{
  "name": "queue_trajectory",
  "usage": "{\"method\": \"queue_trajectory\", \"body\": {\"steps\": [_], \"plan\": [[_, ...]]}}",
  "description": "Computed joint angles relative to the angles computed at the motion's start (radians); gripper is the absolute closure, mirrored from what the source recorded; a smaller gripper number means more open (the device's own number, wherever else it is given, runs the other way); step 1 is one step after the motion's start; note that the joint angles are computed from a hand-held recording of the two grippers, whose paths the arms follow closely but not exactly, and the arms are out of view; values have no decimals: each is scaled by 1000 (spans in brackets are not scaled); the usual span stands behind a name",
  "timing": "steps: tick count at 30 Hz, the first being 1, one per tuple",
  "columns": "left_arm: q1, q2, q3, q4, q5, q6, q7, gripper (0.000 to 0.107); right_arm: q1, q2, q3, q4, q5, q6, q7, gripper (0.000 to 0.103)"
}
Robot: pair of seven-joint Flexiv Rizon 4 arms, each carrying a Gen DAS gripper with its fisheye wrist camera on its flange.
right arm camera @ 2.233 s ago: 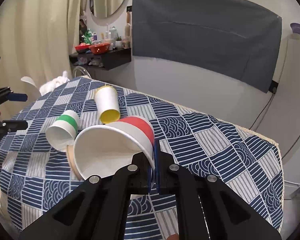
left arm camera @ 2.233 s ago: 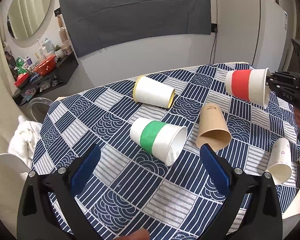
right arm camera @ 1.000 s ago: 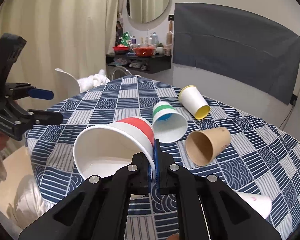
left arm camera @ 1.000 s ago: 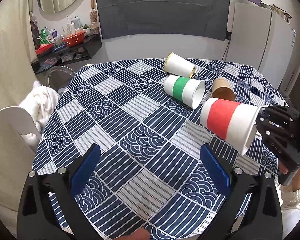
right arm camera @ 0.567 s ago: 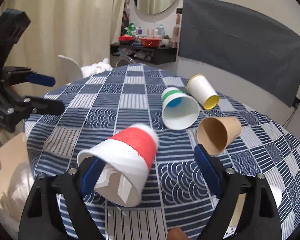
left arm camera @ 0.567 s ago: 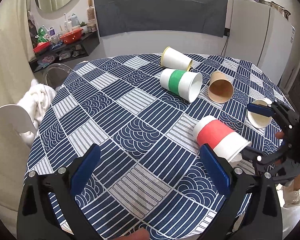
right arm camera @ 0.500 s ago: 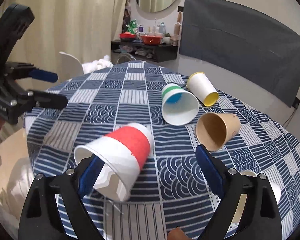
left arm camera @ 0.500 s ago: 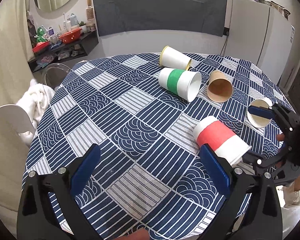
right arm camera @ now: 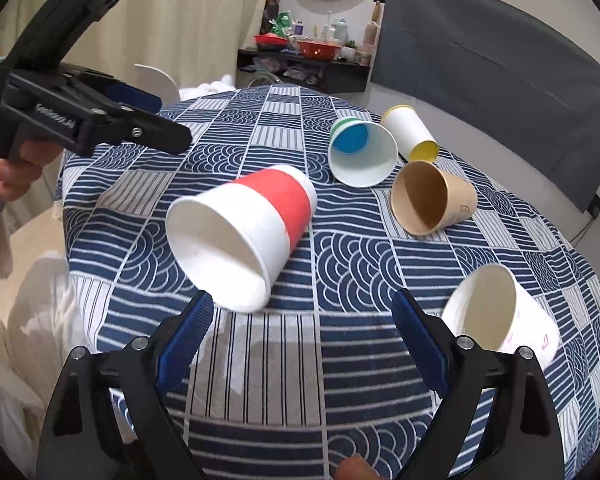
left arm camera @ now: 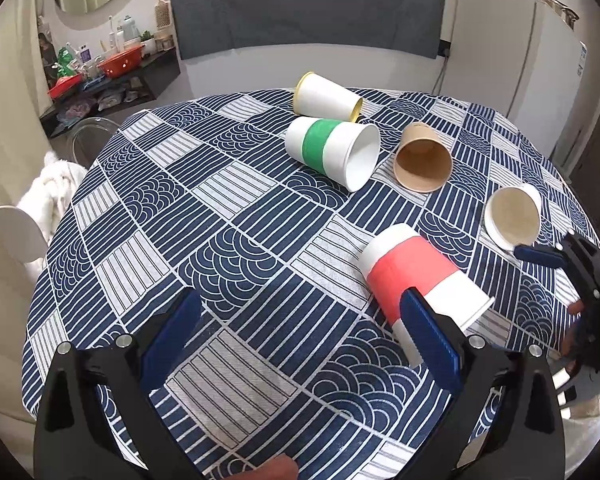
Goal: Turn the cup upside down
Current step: 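Grasp the red-banded cup body with the left tool, bottom up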
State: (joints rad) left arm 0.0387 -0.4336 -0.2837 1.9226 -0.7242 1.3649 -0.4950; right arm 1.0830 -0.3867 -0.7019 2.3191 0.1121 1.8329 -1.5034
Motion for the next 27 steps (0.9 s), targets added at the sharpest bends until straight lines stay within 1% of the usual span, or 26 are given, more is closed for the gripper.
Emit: {"method": "queue_trajectory", "body": {"steps": [6, 9, 12, 13, 16, 18, 20, 21, 22, 23, 25, 27], "plan": [[-35, -11, 38, -39, 42, -78, -87, 10, 97, 45, -100, 71, 25, 13, -41, 17], [-58, -21, 67, -70, 74, -121, -155, 10, 98, 84, -105, 96, 36, 18, -61, 17], [-99, -37, 122, -107, 152, -155, -263, 10, 88, 111, -105, 109, 51, 17, -63, 16], [-111, -44, 143, -127, 185, -185, -307, 10, 67, 119, -90, 111, 52, 18, -58, 16], [-114, -60, 157, -173, 228, -264, -392, 10, -69, 126, 32, 84, 54, 12, -10, 16], [-117, -69, 162, -200, 255, -308, -431, 10, -157, 124, 105, 61, 52, 5, 39, 16], [-107, -76, 151, -220, 258, -355, -442, 10, -267, 131, 198, 42, 31, -11, 84, 16], [-103, -81, 147, -234, 256, -387, -452, 10, -297, 134, 221, 37, 20, -19, 102, 16], [-104, -87, 148, -245, 257, -408, -469, 10, -306, 135, 219, 35, 10, -23, 118, 15], [-110, -95, 155, -259, 264, -426, -497, 10, -287, 134, 190, 38, 2, -20, 131, 15], [-118, -111, 168, -291, 281, -477, -555, 10, -196, 126, 75, 51, -3, -11, 147, 15], [-107, -125, 160, -320, 271, -544, -582, 10, -177, 127, 41, 54, -7, -7, 146, 15]]}}
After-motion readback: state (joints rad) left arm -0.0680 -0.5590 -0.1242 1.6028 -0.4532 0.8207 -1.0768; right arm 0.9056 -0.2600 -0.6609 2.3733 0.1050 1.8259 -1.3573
